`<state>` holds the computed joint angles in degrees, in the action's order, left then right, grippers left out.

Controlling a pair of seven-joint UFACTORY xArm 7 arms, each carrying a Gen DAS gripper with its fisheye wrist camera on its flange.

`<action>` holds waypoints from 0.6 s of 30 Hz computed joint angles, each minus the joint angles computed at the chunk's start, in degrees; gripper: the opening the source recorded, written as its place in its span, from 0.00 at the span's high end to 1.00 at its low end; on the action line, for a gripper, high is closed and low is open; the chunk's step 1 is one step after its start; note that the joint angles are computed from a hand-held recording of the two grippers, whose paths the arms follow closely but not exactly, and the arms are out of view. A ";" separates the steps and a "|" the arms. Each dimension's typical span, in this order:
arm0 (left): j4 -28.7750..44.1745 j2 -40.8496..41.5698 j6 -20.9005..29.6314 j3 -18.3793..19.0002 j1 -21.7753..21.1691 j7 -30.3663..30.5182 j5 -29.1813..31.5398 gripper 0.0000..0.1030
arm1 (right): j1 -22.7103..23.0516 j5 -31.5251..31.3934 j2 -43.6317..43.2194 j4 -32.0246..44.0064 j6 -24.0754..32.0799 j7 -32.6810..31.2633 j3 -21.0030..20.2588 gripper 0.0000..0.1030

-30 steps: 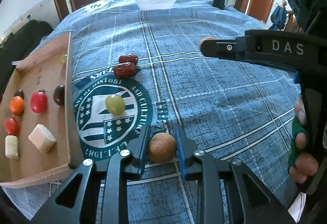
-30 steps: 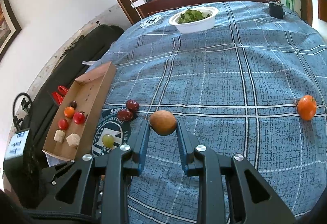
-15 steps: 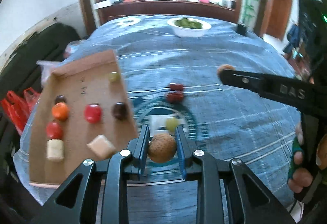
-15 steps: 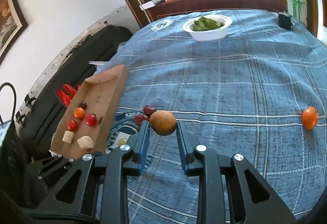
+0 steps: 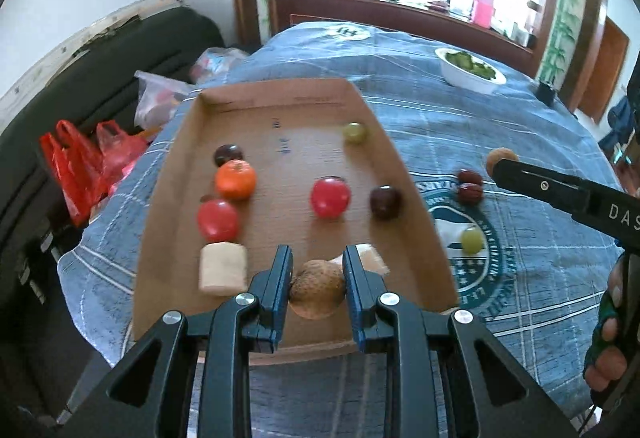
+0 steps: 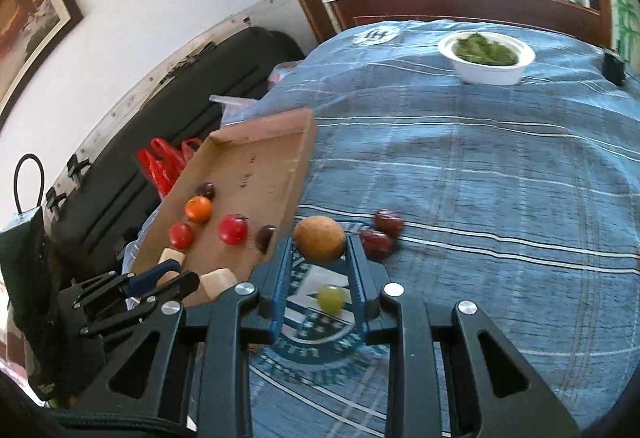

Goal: Organize fruits
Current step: 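Carry the kiwi and apricot over the tray with both grippers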

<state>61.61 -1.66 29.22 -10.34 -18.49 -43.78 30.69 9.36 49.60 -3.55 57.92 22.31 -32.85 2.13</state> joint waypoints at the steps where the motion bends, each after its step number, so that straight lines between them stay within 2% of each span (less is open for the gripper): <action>1: -0.58 -0.48 -0.20 0.19 0.15 0.01 -0.26 0.76 | 0.20 -0.27 0.41 0.41 0.01 0.18 0.25 0.72; 18: -0.99 -0.26 0.30 0.65 1.73 1.12 -2.49 0.76 | 0.57 -5.70 8.59 9.84 1.79 5.06 4.70 0.71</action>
<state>60.62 -1.92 29.52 -9.69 -16.76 -42.66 28.21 9.93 43.90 5.03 67.76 24.11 -27.80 6.83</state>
